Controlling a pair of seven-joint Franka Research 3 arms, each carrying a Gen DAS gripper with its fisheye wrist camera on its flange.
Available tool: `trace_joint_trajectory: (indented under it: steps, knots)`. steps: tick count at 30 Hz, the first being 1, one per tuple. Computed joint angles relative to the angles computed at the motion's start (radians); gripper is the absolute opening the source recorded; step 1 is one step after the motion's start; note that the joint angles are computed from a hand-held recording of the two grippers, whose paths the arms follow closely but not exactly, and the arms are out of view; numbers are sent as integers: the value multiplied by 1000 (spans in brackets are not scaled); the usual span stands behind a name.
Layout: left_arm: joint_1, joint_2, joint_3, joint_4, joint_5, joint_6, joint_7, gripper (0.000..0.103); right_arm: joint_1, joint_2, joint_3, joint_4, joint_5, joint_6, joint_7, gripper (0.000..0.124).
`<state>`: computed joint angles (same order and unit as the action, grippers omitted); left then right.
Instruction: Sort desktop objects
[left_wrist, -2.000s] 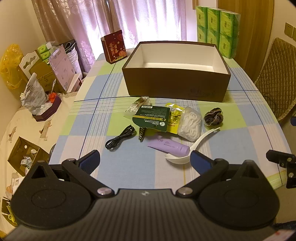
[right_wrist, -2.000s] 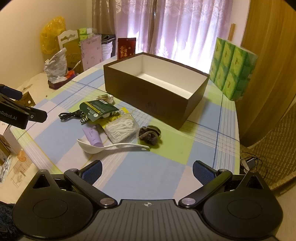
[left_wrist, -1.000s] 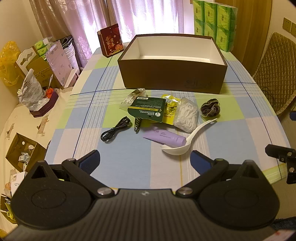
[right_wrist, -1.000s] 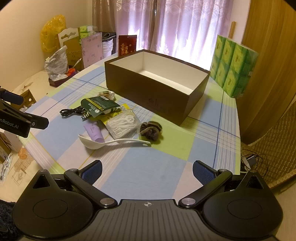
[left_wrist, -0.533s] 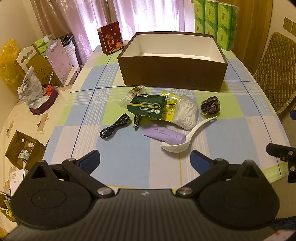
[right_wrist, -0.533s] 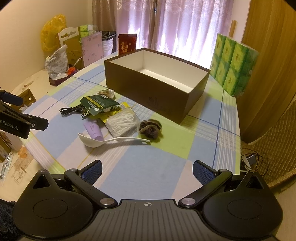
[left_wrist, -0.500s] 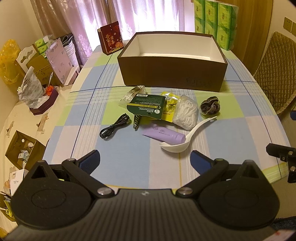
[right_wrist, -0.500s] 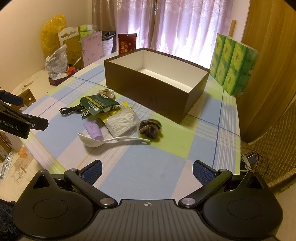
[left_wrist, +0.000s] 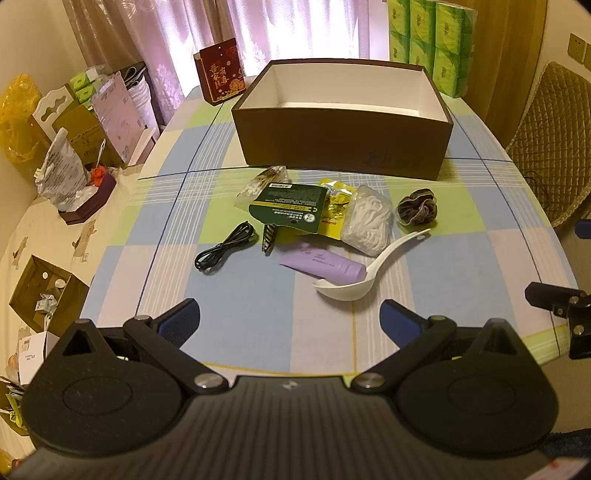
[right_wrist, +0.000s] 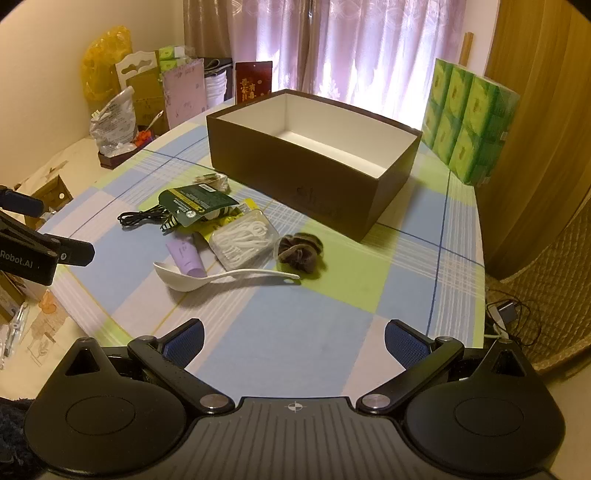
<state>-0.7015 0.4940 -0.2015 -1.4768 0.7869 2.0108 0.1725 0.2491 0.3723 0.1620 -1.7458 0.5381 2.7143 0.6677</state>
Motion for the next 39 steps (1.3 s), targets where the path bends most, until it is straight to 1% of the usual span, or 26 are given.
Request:
trace_joint_trajectory:
  steps: [4, 10, 16, 19, 22, 25, 26, 28, 29, 30, 31, 32, 34, 35, 37, 39]
  knots:
    - [6, 0, 2, -1, -5, 0, -2, 102, 10, 17, -10, 23, -19, -17, 32, 101]
    - [33, -16, 0, -41, -32, 23, -4, 102, 21, 62, -14, 90, -50, -87, 100, 101]
    - [81, -55, -7, -124, -63, 81, -9, 102, 40, 128, -16, 183, -74, -171, 179, 101]
    - [111, -68, -10, -159, -79, 122, 13, 102, 51, 175, -26, 255, -85, -235, 267, 101]
    - [139, -75, -12, -185, -95, 167, 50, 102, 68, 237, -43, 347, -110, -315, 398, 101]
    - [164, -76, -10, -201, -110, 200, 96, 102, 73, 301, -47, 445, -117, -399, 526, 101]
    - [173, -76, -10, -206, -117, 212, 114, 102, 75, 320, -47, 473, -121, -419, 561, 99]
    - [189, -78, -9, -215, -130, 234, 148, 102, 76, 352, -43, 517, -122, -449, 617, 80]
    - [197, -78, -8, -221, -136, 245, 165, 102, 77, 370, -43, 542, -123, -471, 649, 77]
    - [205, -79, -7, -226, -142, 257, 182, 102, 80, 386, -43, 566, -125, -488, 683, 71]
    - [213, -79, -5, -231, -149, 268, 199, 102, 81, 399, -41, 580, -123, -494, 709, 63]
    - [222, -79, -4, -236, -155, 280, 217, 102, 82, 411, -38, 593, -120, -498, 733, 58]
    - [240, -77, -2, -243, -171, 304, 258, 102, 86, 436, -33, 623, -115, -502, 781, 44]
    - [247, -77, -1, -246, -176, 315, 277, 102, 87, 448, -30, 637, -111, -500, 803, 41]
    - [265, -77, 1, -256, -190, 340, 320, 102, 91, 467, -24, 659, -103, -487, 841, 30]
    - [280, -75, 5, -262, -202, 364, 357, 102, 98, 492, -21, 692, -102, -482, 880, 27]
